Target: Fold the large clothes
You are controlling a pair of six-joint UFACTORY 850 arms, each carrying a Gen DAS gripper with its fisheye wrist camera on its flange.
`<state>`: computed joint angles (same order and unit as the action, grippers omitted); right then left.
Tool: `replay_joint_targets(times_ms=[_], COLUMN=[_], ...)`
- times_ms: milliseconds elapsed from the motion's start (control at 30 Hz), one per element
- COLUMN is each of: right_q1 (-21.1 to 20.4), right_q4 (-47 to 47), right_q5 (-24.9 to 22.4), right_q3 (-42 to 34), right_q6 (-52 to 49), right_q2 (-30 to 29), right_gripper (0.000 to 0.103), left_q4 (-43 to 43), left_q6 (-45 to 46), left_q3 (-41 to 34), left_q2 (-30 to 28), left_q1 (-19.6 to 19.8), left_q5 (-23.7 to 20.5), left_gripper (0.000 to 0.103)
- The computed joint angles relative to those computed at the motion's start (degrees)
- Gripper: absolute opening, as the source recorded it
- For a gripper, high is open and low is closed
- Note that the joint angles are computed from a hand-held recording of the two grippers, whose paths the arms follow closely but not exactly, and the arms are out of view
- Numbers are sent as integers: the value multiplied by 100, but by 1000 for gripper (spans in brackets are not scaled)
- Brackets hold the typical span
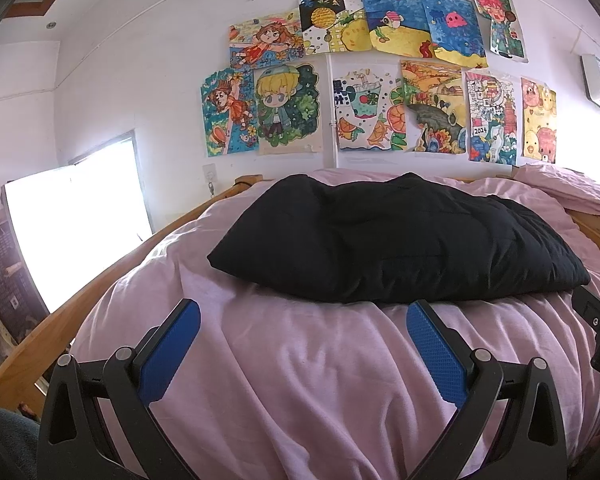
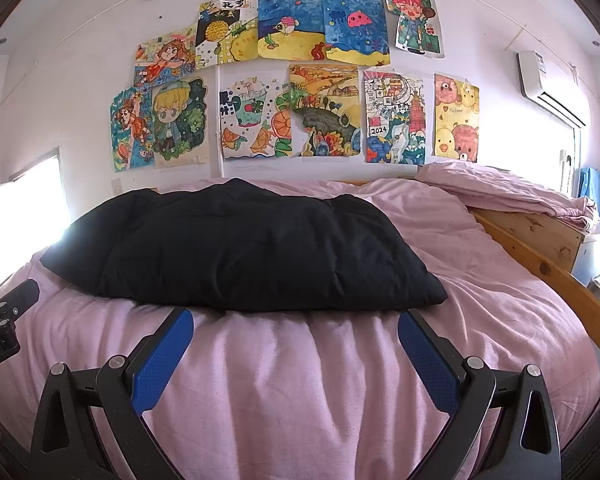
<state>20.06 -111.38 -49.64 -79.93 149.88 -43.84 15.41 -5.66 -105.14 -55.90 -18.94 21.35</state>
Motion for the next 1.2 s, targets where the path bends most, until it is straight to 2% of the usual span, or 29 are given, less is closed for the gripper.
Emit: replay_joint_targets(times_ms=[1200], right_q1=[2], right_q4=[17], right_q5=[11], right_q3=[-13], right_q6=[-9], right_q2=[1], right_gripper=[103], left_q4=[79], left_q6=[-81], left_q3=[-16], left_q2=[-9], left_q1=[20], left_q5=[1], left_gripper=[101])
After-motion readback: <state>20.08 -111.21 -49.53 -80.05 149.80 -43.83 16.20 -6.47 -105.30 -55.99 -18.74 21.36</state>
